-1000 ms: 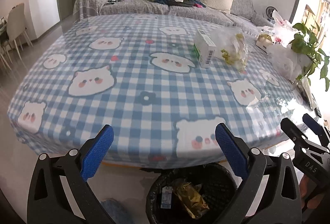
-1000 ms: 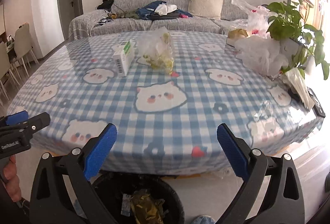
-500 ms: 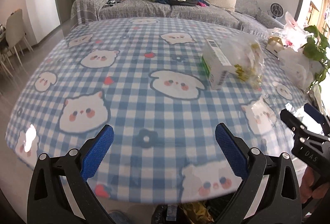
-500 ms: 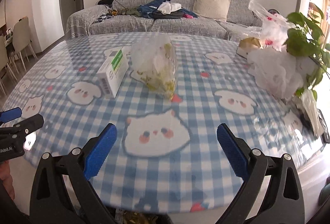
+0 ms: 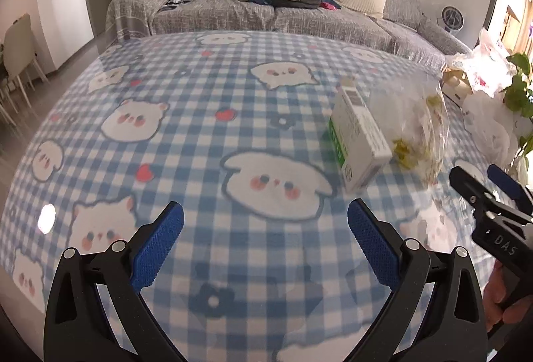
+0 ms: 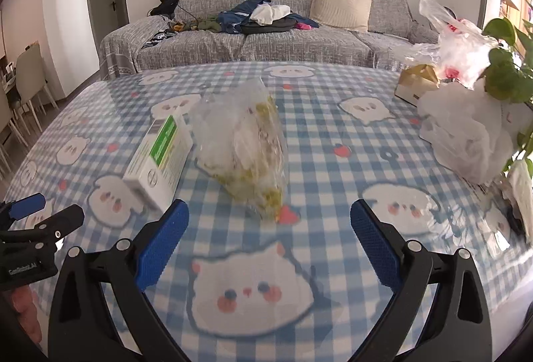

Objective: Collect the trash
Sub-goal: 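Move both tools back over the table toward the medicine box and clear bag, then grasp the clear plastic bag with the right tool while the left tool grasps the medicine box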

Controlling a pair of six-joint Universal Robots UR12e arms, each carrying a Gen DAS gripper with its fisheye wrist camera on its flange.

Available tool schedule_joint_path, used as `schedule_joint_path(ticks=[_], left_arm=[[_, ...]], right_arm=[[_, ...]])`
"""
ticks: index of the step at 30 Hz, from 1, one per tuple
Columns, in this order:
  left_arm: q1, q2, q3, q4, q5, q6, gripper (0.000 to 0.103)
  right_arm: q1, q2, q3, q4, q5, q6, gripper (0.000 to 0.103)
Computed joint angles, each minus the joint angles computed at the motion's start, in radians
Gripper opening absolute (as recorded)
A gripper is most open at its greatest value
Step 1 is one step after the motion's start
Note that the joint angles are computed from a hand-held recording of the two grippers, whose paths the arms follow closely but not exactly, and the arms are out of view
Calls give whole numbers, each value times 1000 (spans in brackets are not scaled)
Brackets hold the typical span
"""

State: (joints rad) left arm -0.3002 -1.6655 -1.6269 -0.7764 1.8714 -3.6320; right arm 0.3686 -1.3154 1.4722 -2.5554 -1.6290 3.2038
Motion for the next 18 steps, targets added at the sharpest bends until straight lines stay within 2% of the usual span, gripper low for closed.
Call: schedule_joint_path(ticks=[11, 13, 17, 18], left_arm=[[28, -43, 48, -4, -21, -6, 97], [31, -45, 50, -3, -22, 2, 97], [37, -49, 56, 1, -17, 22, 97], [39, -50, 57, 2, -19, 27, 97]], right_arm=[[2, 90, -99, 32, 9, -35, 94], [5, 106, -117, 39, 1, -45, 91], [3, 137, -160, 108, 24, -48, 65], [3, 143, -169, 125, 25, -53, 53]])
